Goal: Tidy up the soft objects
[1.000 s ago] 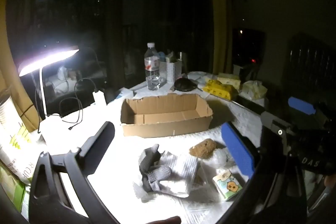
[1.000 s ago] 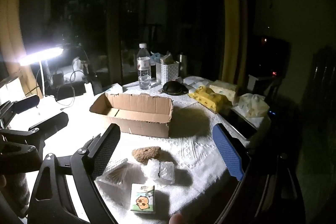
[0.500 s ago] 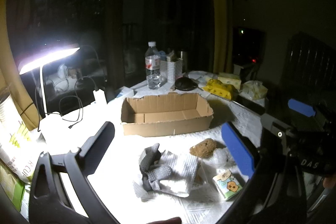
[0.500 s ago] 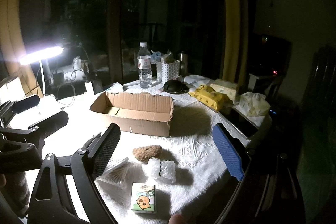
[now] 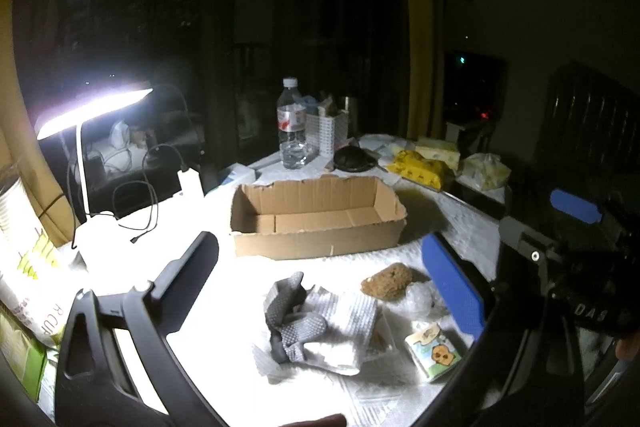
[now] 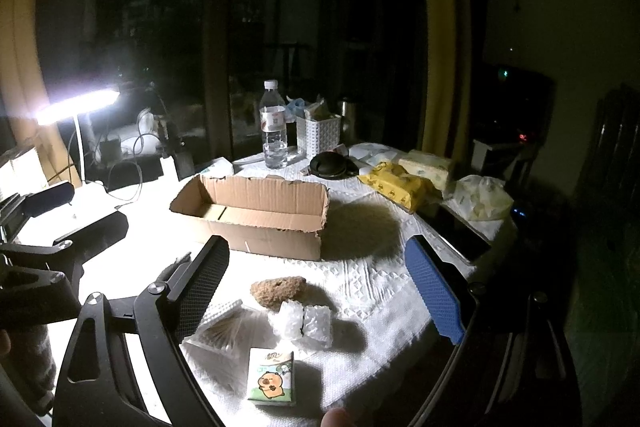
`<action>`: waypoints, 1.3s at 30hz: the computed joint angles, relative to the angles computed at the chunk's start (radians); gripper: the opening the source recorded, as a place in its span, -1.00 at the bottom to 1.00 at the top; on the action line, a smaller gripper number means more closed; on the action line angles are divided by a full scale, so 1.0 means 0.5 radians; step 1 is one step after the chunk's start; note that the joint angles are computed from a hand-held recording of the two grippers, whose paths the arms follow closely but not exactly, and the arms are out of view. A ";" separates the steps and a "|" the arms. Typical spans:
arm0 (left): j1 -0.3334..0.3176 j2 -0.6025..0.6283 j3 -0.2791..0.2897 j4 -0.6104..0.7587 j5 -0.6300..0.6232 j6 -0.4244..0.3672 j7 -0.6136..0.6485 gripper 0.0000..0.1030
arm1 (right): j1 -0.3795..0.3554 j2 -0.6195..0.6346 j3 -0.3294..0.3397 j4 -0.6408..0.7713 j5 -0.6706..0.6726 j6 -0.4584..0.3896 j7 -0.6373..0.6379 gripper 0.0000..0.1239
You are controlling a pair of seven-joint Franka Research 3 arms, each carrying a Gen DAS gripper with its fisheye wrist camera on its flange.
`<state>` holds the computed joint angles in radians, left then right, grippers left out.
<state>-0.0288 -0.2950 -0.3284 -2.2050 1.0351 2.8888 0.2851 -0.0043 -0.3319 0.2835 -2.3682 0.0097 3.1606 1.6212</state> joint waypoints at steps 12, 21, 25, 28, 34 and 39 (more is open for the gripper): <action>0.004 -0.001 0.001 -0.001 -0.001 0.006 0.000 0.98 | 0.002 -0.001 -0.005 0.002 -0.013 -0.004 0.012 0.48; 0.005 -0.001 -0.002 0.000 0.007 0.003 -0.008 0.98 | -0.004 -0.001 0.000 0.002 -0.015 -0.006 0.018 0.48; -0.003 0.000 0.005 -0.001 -0.006 0.003 0.006 0.98 | -0.001 0.000 -0.002 0.000 -0.015 -0.005 0.015 0.48; 0.001 -0.001 0.001 -0.001 0.000 0.002 0.000 0.98 | 0.000 0.000 -0.003 0.006 -0.014 -0.011 0.015 0.48; -0.001 -0.001 0.001 -0.001 0.003 0.000 -0.005 0.98 | -0.002 0.001 -0.001 0.008 -0.018 -0.011 0.019 0.48; 0.000 0.000 0.003 -0.001 0.004 0.005 -0.003 0.98 | -0.006 0.001 0.001 0.008 -0.021 -0.013 0.022 0.48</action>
<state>-0.0288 -0.2948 -0.3270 -2.2055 1.0373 2.8911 0.2836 -0.0071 -0.3312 0.2841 -2.3641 -0.0009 3.1542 1.6324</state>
